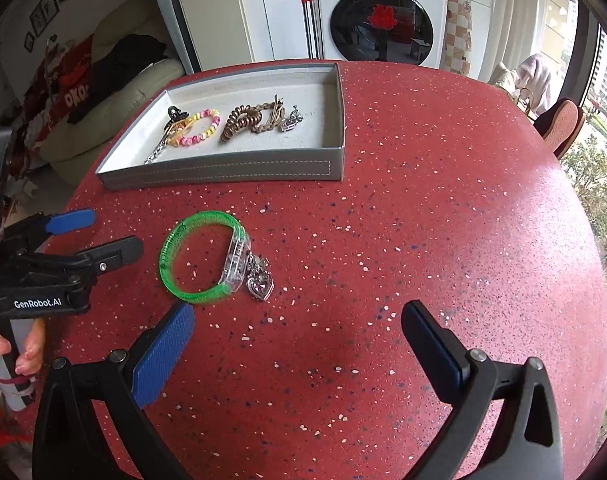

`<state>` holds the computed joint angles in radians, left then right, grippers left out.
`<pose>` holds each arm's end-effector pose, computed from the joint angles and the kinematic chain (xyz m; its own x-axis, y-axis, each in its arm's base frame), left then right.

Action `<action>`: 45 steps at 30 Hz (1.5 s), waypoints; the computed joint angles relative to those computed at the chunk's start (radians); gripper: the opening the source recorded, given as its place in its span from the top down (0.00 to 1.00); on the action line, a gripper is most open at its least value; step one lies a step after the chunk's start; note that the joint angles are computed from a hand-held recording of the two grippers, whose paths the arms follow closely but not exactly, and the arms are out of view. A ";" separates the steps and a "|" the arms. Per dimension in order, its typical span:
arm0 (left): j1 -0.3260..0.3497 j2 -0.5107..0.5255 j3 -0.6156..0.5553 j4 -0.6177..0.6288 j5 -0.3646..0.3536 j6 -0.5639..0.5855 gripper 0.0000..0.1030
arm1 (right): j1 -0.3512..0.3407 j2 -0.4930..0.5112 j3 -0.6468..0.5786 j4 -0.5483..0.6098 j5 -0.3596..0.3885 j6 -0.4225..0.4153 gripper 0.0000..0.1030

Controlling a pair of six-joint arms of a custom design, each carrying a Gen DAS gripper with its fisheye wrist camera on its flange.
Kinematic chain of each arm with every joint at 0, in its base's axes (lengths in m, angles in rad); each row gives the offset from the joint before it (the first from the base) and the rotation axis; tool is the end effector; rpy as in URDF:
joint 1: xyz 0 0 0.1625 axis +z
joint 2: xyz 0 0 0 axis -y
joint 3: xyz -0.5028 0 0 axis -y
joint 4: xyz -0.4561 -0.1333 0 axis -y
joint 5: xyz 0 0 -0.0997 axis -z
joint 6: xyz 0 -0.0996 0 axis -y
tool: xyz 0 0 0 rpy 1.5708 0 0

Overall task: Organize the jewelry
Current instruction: 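Withdraw both open tools from the tray toward the green bangle, then grasp the green bangle with the left tool while the right tool grasps the second heart pendant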

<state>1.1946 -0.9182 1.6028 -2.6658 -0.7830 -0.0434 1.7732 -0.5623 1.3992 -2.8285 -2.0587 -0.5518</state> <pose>-0.0962 -0.7986 0.2489 -0.7739 -0.0409 -0.6320 0.3036 0.8519 -0.4268 0.2573 -0.8229 0.0523 -0.6735 -0.4602 0.5785 -0.6300 0.7667 -0.1236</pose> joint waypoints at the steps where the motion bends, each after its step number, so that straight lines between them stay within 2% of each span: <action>1: 0.000 0.005 -0.006 0.007 -0.005 0.002 0.00 | -0.001 0.001 0.002 -0.003 -0.004 -0.011 0.00; 6: 0.000 0.037 -0.042 0.035 -0.005 0.014 0.00 | -0.009 -0.003 0.014 -0.007 0.014 -0.049 0.05; 13: 0.003 0.061 -0.069 0.054 0.012 0.028 0.00 | -0.006 0.017 0.010 -0.016 0.019 -0.123 0.25; 23: 0.003 0.077 -0.083 0.076 0.044 0.043 0.04 | -0.005 0.049 -0.016 -0.028 0.021 -0.174 0.41; 27: 0.001 0.077 -0.085 0.067 0.045 0.055 0.20 | -0.003 0.060 -0.028 -0.039 0.024 -0.194 0.47; 30: 0.001 0.076 -0.089 0.070 0.044 0.058 0.33 | 0.001 0.069 -0.041 -0.041 0.024 -0.202 0.56; 32: 0.000 0.074 -0.087 0.067 0.041 0.066 0.45 | 0.003 0.071 -0.045 -0.035 0.024 -0.206 0.63; 34: -0.001 0.073 -0.082 0.060 0.038 0.078 0.53 | 0.005 0.070 -0.043 -0.028 0.026 -0.205 0.70; 37: -0.005 0.073 -0.074 0.047 0.038 0.101 0.76 | 0.011 0.073 -0.036 -0.051 0.008 -0.216 0.81; 42: -0.004 0.055 -0.050 0.021 0.009 0.103 0.76 | 0.017 0.074 -0.031 -0.075 -0.014 -0.204 0.81; 45: -0.004 0.041 -0.033 0.001 -0.007 0.102 0.76 | 0.015 0.062 -0.026 -0.062 -0.003 -0.163 0.81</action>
